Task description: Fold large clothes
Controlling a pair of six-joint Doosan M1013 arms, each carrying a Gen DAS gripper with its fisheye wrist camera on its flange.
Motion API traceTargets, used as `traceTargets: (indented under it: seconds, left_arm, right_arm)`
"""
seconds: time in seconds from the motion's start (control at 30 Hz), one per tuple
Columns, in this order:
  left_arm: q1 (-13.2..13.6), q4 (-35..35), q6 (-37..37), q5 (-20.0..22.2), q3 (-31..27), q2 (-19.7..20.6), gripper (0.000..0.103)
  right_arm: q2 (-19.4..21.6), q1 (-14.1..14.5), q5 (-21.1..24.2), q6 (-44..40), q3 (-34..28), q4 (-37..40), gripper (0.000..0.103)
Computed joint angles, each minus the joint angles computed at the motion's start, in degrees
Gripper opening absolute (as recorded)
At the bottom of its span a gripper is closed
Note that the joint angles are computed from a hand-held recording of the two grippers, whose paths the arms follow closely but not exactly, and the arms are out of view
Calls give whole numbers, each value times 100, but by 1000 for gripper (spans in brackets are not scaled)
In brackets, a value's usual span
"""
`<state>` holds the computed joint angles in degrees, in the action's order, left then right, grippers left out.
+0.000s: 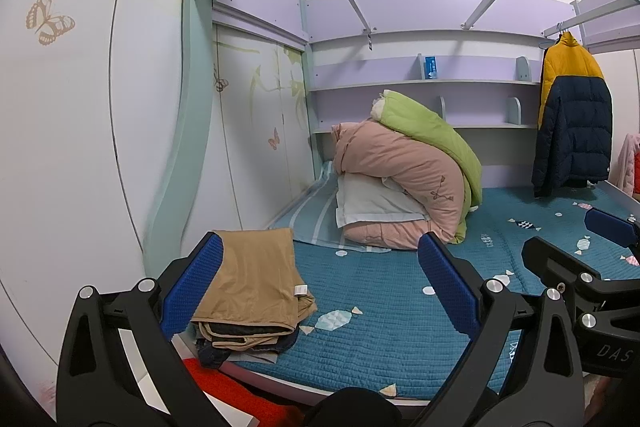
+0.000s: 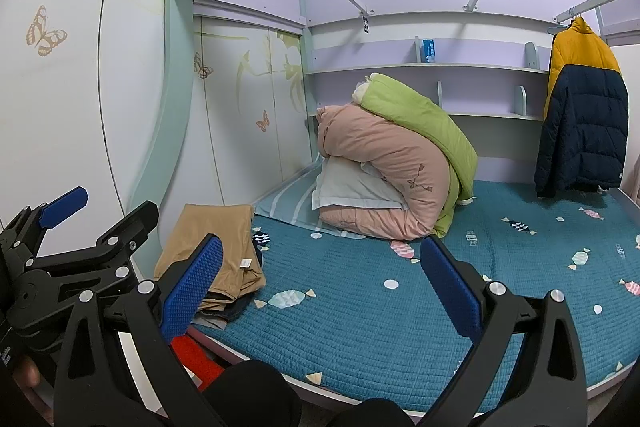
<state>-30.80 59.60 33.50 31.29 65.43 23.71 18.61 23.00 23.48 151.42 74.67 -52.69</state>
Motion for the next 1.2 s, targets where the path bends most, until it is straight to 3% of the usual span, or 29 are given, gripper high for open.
traceTargets:
  seconds: [1.2]
  left_arm:
    - [-36, 26, -13, 47, -14, 5, 98]
  right_arm:
    - [-39, -32, 47, 34, 47, 33, 95]
